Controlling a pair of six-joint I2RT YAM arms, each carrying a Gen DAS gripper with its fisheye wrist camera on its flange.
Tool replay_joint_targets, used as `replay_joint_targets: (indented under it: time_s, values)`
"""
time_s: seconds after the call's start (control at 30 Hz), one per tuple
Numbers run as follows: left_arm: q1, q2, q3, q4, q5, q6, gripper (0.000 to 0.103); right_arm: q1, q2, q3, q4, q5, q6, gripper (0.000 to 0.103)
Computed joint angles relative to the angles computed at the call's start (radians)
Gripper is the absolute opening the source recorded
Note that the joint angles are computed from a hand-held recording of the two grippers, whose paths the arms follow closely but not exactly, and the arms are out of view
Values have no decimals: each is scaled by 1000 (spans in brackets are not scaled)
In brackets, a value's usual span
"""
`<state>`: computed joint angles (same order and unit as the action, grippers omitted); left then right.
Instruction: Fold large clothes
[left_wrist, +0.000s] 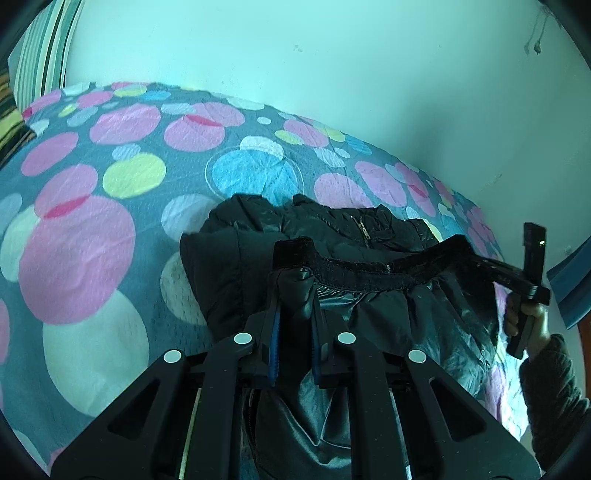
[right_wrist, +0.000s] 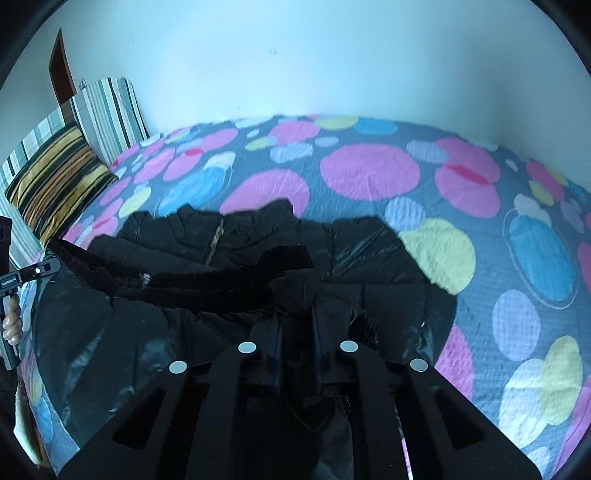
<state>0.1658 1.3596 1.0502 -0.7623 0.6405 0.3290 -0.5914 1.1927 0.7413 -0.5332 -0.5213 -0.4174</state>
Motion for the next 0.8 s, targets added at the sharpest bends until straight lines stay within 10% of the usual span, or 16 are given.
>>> replay_joint_targets:
  time_s: [0.8]
  values:
    - [-328, 438, 262, 281, -465, -207, 11, 98, 423, 158, 259, 186, 284, 12]
